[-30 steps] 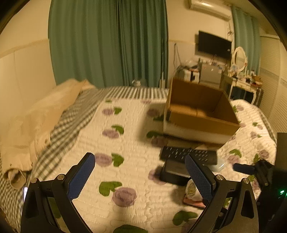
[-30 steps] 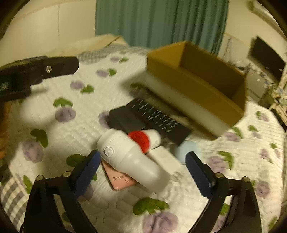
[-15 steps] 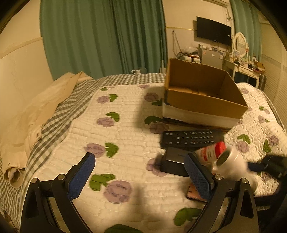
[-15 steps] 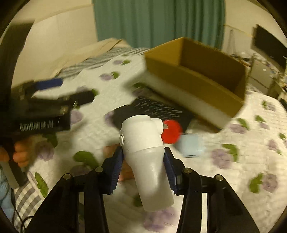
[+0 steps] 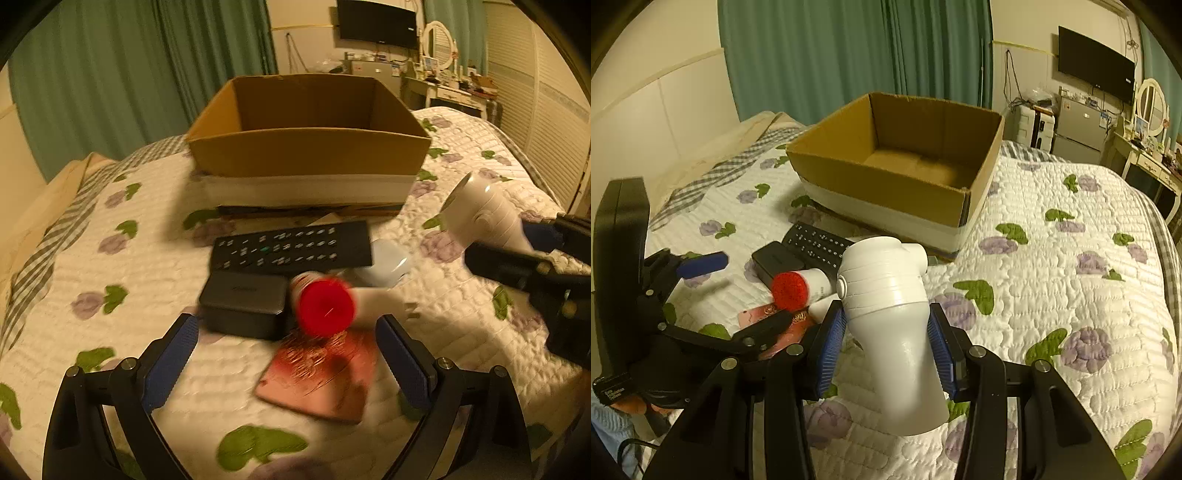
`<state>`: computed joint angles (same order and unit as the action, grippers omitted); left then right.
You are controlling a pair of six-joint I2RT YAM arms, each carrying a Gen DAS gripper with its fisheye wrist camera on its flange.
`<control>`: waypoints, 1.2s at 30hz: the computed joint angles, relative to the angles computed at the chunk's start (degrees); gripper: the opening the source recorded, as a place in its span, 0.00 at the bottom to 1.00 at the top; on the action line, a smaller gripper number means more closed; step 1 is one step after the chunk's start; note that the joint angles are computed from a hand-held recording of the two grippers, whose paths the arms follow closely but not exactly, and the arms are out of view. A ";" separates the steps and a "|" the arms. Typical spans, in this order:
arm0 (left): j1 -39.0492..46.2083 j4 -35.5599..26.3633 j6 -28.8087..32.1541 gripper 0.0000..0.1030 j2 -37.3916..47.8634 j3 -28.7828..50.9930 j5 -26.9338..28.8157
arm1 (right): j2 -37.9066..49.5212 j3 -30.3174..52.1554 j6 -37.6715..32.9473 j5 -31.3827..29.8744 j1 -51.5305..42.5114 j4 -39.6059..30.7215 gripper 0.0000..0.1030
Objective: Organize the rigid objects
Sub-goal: 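Grasp the red-capped white tube with the left gripper while the right holds the white bottle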
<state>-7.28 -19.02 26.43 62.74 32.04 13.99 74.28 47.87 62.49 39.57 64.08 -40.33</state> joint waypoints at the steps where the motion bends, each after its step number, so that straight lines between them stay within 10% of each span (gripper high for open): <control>1: -1.27 0.34 -0.64 0.91 0.80 0.16 -0.25 | -0.12 -0.47 -0.27 -0.27 -0.29 0.70 0.43; 6: -5.68 3.59 -2.72 0.36 8.13 0.30 -4.90 | -2.87 -2.83 0.70 -0.20 0.00 1.57 0.43; 36: -4.65 4.73 -1.37 0.32 5.58 1.67 -1.30 | -3.24 -2.18 2.75 0.76 0.47 -0.64 0.43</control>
<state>-11.93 -14.29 25.06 68.32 33.71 12.69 71.04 45.69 65.24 40.33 64.55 -40.97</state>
